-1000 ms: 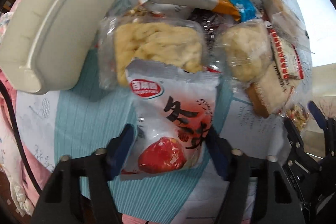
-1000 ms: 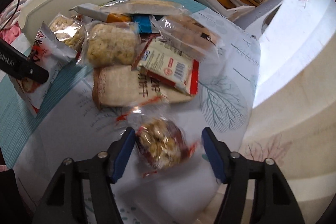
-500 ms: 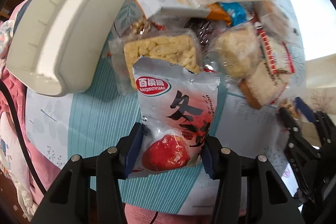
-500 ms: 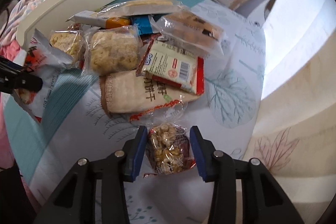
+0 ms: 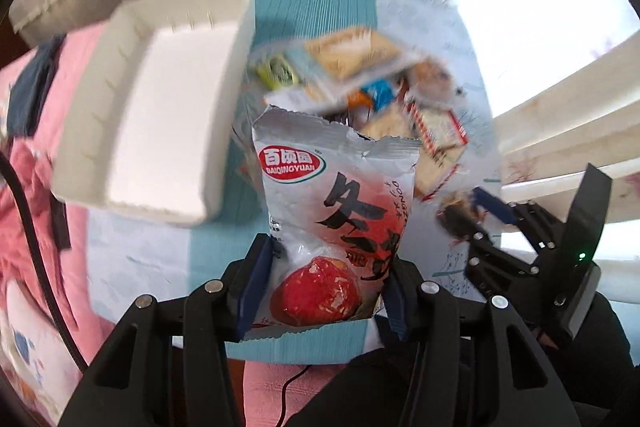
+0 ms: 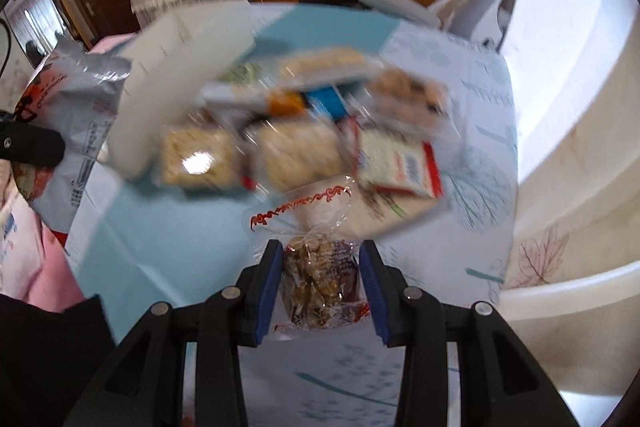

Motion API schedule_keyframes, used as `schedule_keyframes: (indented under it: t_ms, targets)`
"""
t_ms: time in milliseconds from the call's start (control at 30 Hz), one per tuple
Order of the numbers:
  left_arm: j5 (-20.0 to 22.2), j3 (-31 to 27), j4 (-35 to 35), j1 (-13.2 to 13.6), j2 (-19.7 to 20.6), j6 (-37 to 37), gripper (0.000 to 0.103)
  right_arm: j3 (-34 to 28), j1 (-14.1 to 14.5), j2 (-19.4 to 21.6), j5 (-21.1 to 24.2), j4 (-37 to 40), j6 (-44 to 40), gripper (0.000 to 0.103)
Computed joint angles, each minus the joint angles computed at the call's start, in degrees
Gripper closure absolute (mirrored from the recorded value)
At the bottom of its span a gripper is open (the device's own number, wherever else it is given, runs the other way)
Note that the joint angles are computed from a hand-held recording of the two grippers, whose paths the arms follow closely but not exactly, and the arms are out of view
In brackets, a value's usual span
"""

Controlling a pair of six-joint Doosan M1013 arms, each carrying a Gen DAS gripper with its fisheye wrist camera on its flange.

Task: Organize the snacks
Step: 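Carry both snacks over the white tray and open both tools to drop them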

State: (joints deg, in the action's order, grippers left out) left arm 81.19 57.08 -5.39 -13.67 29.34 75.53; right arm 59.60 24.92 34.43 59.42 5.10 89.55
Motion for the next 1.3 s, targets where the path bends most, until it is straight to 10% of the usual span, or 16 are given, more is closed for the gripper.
schedule_keyframes:
  t_ms: [433, 833, 1300]
  targets:
    - [-9.7, -0.6, -2.8, 8.9, -2.6, 12.9, 0.053, -12.8, 6.7, 4.5, -5.8, 0.9, 9.6, 0.063]
    - [-10.0, 0.0, -5.1, 16.1, -0.8, 21.4, 0.053, -24.4, 11.8, 11.7, -5.2, -2.5, 16.2, 0.063]
    - [-8.3, -0.7, -3.9, 17.2, 0.8, 16.7, 0.027, -26.2, 13.3, 12.8, -2.1, -7.9, 23.2, 0.039]
